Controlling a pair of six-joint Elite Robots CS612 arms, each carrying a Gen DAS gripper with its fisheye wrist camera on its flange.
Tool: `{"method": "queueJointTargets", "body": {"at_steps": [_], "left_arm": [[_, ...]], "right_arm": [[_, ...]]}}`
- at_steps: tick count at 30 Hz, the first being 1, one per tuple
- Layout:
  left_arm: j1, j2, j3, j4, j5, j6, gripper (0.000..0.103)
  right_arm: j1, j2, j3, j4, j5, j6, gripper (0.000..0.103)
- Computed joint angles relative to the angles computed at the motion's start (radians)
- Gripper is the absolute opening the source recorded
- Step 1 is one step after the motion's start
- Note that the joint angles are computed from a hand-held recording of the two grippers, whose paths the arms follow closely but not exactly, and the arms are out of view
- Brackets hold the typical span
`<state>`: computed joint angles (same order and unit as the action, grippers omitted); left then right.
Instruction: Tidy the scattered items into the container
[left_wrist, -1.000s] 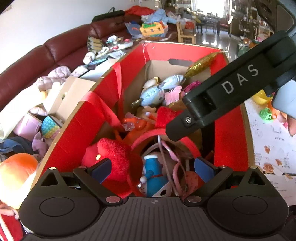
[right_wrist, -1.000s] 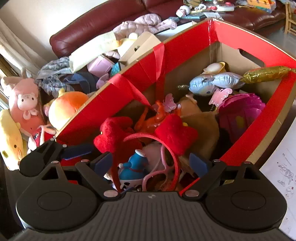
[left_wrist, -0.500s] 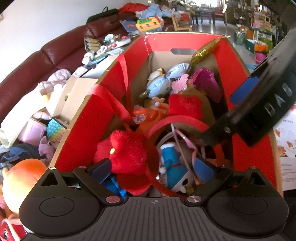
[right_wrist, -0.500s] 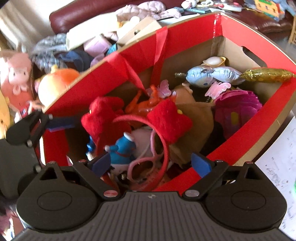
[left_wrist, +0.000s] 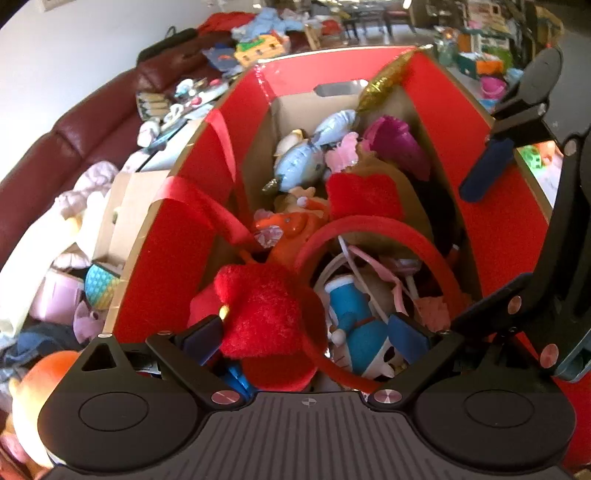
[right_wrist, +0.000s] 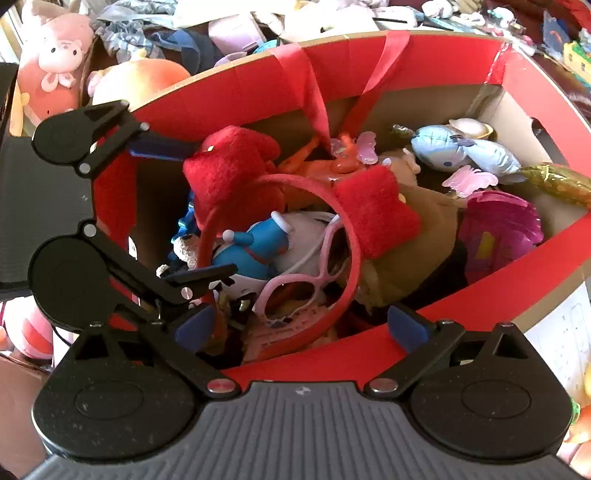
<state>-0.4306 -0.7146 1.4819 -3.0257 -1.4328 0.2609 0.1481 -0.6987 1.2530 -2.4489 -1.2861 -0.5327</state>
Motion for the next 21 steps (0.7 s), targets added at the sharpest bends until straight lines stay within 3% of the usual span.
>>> {"method": "queueJointTargets", "body": {"at_steps": [9,14,21], "left_arm": [[0.012,0.006,0.008,-0.039,-0.083,0.125,0.100],[0.007,0.009,0.005,-0.037,-0.081,0.199,0.100],[0.007,0.012,-0.002,-0.024,-0.081,0.220,0.100]], "right_arm": [[0.006,0.008,-0.015,0.047,-0.014,-0.080,0.101],[0.011,0.011,-0.016,0.053,-0.035,-0.136,0.101],[0.018,0.013,-0.011,0.037,-0.058,-0.175,0.102]]}}
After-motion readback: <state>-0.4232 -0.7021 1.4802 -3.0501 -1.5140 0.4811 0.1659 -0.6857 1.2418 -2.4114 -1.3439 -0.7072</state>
